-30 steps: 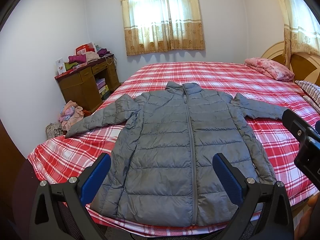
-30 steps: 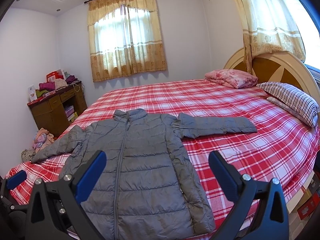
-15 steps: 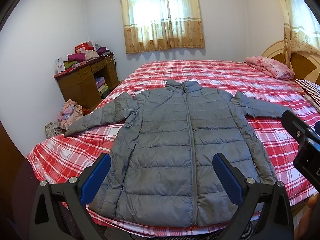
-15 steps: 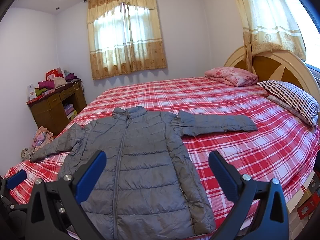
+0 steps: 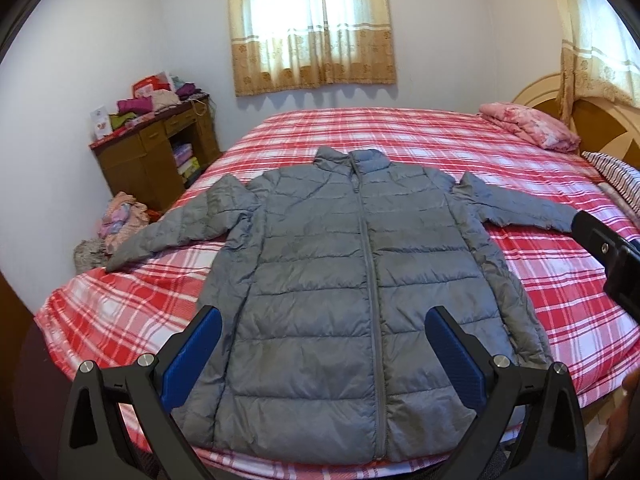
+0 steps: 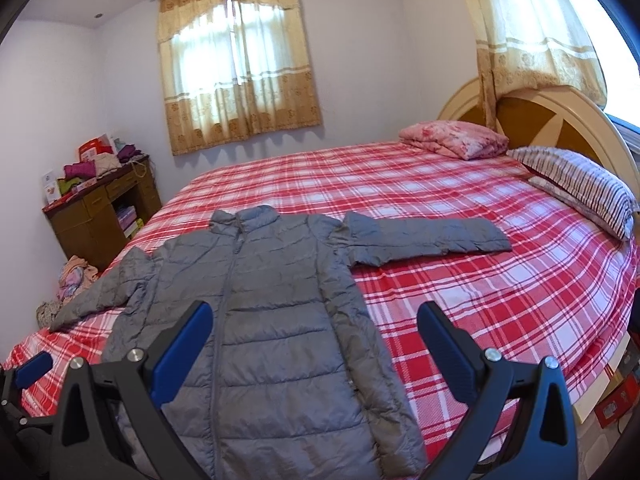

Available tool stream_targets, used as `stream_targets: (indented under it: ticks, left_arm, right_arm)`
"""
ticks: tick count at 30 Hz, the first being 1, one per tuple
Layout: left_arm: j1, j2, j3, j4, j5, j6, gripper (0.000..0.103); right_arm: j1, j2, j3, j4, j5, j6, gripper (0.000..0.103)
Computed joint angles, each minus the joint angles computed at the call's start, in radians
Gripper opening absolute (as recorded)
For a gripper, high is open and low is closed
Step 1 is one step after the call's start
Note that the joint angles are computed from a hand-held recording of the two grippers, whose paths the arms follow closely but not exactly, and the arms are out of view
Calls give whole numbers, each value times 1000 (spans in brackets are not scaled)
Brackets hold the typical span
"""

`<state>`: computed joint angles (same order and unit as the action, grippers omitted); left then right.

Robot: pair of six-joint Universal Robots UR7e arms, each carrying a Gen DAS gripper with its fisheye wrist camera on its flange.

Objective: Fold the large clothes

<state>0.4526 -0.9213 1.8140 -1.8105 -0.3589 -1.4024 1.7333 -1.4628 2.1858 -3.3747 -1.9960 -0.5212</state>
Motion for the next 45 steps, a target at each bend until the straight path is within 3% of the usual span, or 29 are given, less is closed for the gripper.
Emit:
stream_targets:
  ticks: [3, 10, 13, 15, 17, 21, 26, 29, 31, 33, 35, 39, 45]
  left_arm:
    - [34, -34, 45, -205, 4, 148, 102]
    - [159, -77, -8, -282, 66, 273, 102]
    - [218, -73, -33, -285, 130, 302, 102]
    - [263, -57, -40, -376, 173, 373, 102]
    - [308, -38, -51, -448, 191, 434, 102]
    - [380, -6, -64, -556, 191, 524, 102]
    - [470, 33, -60, -814, 106, 674, 102]
    - [507, 54, -51, -957, 52, 744, 102]
    - [529, 71, -43, -1008, 25, 761, 102]
    - [540, 85, -40, -1011, 26, 744, 102]
    - [538, 112, -33, -1065, 56, 774, 102]
    - [537, 128, -49, -1036, 70, 793, 102]
    - [541, 135, -41, -1101, 69, 837, 102]
  right_arm:
    - [-47, 3, -55, 37, -14, 34, 103]
    - [-193, 18, -271, 157, 28, 134, 103]
    - [-274, 77, -430, 264, 69, 232, 103]
    - [-343, 133, -559, 408, 117, 383, 102]
    - [-389, 190, -645, 460, 135, 486, 92]
    - [-387, 348, -805, 442, -43, 451, 89]
    - [-418, 458, -957, 558, -78, 532, 89]
    - [-407, 500, -978, 467, -140, 461, 88]
    - [-396, 515, -977, 430, -176, 394, 66]
    - [-392, 530, -989, 407, -226, 329, 32]
    - [-396, 530, -992, 391, -238, 269, 17]
    - [-374, 565, -1046, 355, -242, 105, 8]
    - [-259, 494, -946, 221, -101, -89, 8]
